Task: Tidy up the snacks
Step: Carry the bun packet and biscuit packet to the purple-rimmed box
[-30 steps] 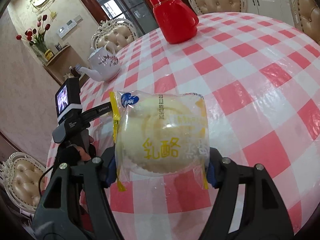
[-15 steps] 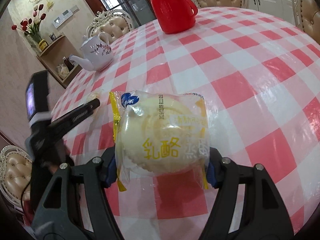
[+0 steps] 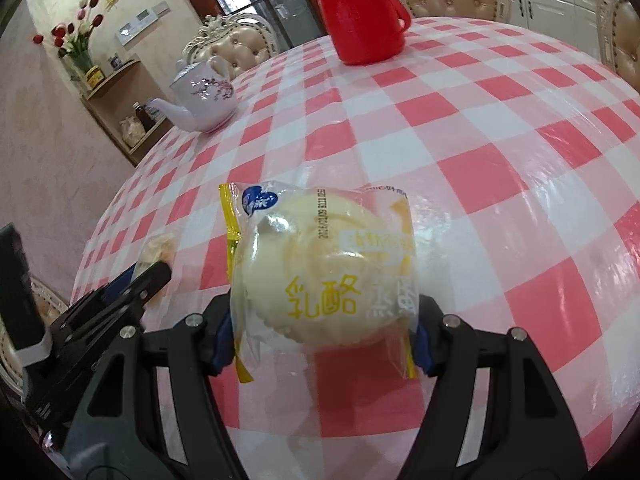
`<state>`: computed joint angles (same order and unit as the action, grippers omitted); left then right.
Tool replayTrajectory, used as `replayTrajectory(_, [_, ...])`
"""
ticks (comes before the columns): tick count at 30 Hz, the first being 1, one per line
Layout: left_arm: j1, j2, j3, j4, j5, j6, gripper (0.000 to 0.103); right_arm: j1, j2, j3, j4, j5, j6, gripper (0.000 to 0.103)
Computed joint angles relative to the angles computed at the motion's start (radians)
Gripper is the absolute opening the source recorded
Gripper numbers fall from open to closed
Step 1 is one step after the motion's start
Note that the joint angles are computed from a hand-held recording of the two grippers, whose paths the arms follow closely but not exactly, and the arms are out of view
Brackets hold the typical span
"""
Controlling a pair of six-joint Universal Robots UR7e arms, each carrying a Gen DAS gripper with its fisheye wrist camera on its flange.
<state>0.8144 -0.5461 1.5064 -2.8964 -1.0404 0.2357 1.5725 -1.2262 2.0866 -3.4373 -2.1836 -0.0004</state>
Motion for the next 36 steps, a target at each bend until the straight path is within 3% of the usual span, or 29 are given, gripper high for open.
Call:
replayTrajectory(7, [0.018, -0.103, 0.127, -0.056, -0.024, -0.016, 0.037, 0.027, 0.030, -0.005, -0.038, -0.014, -0.051, 0.070])
replayTrajectory(20, [0.052, -0.240, 0.271, -0.140, -0.055, -0.076, 0.037, 0.135, 0.134, 0.016, -0.101, -0.040, -0.027, 0.070])
replayTrajectory(25, [0.067, -0.339, 0.380, -0.182, -0.056, -0.116, 0.037, 0.180, 0.176, 0.016, -0.095, -0.021, -0.018, 0.070])
replayTrajectory(32, [0.081, -0.537, 0.536, -0.203, 0.007, -0.137, 0.037, 0.267, 0.269, -0.028, -0.030, 0.055, -0.048, 0.070])
replayTrajectory(36, [0.085, -0.689, 0.624, -0.195, 0.089, -0.131, 0.037, 0.326, 0.339, -0.067, 0.015, 0.113, -0.071, 0.070])
